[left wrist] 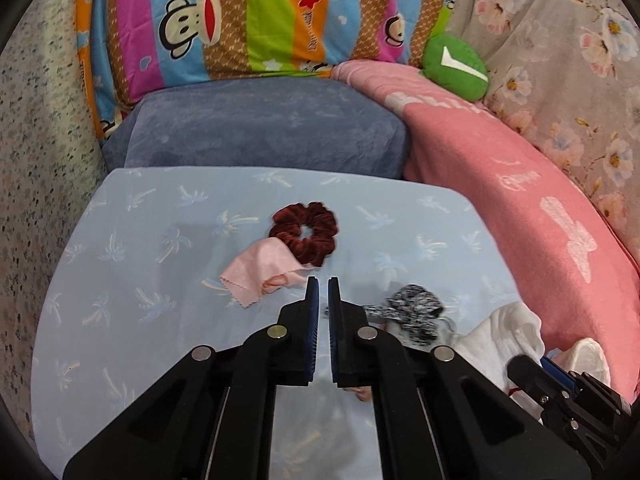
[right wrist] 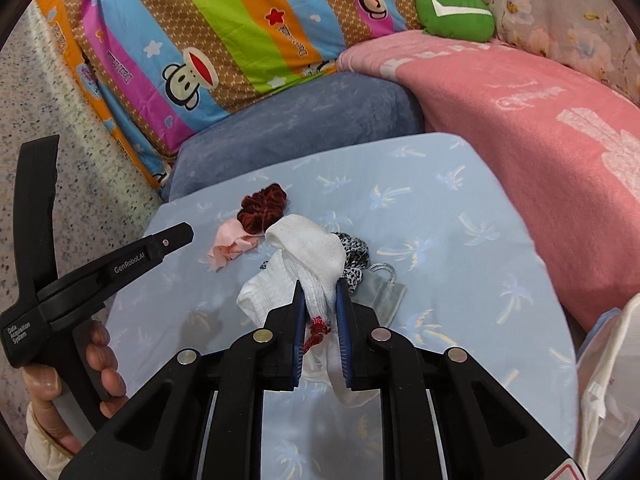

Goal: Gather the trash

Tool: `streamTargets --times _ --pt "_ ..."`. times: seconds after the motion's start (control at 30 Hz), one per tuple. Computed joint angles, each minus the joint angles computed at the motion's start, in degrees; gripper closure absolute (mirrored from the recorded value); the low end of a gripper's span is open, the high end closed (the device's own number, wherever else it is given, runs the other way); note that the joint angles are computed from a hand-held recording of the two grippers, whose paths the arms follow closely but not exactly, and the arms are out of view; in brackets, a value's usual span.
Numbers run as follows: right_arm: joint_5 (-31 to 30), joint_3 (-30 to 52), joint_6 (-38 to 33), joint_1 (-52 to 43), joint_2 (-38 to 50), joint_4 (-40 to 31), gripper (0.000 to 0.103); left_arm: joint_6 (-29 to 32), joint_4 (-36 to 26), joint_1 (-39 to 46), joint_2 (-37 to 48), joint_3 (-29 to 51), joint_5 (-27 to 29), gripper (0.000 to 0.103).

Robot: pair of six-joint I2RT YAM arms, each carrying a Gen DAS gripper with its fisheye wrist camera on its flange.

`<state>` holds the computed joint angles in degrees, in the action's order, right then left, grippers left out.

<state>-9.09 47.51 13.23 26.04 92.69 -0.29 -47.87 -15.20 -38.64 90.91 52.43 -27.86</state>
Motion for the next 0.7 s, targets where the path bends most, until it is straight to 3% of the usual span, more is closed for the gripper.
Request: streamTargets --times 0.37,0.7 --pt "-3.18 -7.55 -2.56 -7.35 -19.29 -7.1 0.089 -2.67 -5.56 -11.56 0.17 7.69 -6.57 0.098" --pt "-10.17 -11.08 -6.27 -20.14 -31.37 -13.76 0.089 -2.61 -4.51 -18.77 2.55 12.88 -7.22 0.098"
